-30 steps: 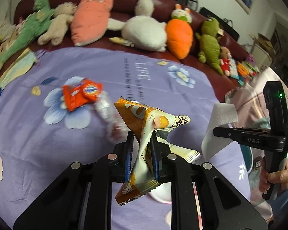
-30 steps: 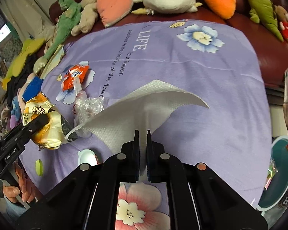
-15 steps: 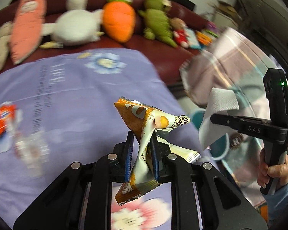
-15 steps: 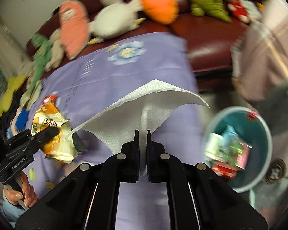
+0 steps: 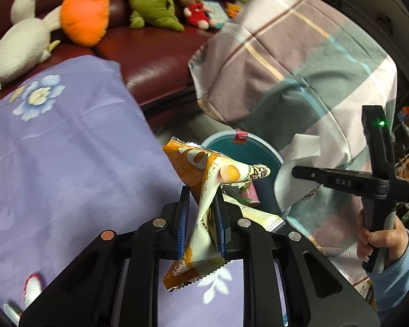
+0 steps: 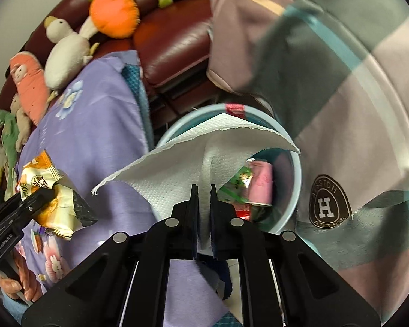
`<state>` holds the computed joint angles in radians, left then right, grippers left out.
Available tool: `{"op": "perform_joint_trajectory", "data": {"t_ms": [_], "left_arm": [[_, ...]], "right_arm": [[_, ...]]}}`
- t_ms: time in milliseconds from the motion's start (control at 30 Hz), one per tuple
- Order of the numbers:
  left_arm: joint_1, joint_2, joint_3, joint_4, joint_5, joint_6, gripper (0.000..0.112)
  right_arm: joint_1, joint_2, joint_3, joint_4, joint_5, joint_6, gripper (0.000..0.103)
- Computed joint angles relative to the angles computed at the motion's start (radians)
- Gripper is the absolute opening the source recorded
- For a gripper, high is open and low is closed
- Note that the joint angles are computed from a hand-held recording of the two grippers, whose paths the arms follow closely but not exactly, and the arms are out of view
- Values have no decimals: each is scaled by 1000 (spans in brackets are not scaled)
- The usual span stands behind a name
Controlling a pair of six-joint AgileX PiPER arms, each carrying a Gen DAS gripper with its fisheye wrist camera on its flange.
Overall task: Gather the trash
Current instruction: 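Carry the yellow snack bag and napkin over the teal wastebasket, then open both tools to drop the snack bag and napkin into the wastebasket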
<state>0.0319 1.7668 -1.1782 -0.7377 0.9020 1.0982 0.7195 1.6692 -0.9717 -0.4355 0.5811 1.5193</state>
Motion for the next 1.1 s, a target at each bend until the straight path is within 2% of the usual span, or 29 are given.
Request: {"op": "perform_joint_trajectory", "data": {"t_ms": [100,167,200,233,367,433,633,967,1033,1067,1100], "left_arm": [[-52,22,-6,18,-31,-35,18],[-69,36,-12,29,-39,-48,18],[-79,44,-18,35,-43,-58,18],[-88,48,-20,41,-49,-66,18],[-113,66,-31,60,-65,-91,18],[-124,68,-32,65,-70,-99,18],[-159,71,-27,71,-88,-114,18],[-233,86,-22,73,-118,-137,19],[-245,91,-24,76,-126,-148,29],[-255,93,-24,76,-137,-154,40],[-262,97,-27,74,-141,-158,57]], "right_arm": [[-46,11,52,41,-75,-52,11],[-71,27,69,69,-114,-85,20],[-82,34,82,73,-140,-90,35],[-87,43,81,74,-152,-91,44],[-114,59,108,99,-212,-118,46],[-118,53,118,89,-223,-104,51],[-93,-11,146,-42,-169,40,71],[-53,-127,180,-103,-33,113,75],[-46,-145,177,-109,0,118,76],[-45,-156,174,-110,21,118,77],[-44,-166,174,-110,36,120,77]]}}
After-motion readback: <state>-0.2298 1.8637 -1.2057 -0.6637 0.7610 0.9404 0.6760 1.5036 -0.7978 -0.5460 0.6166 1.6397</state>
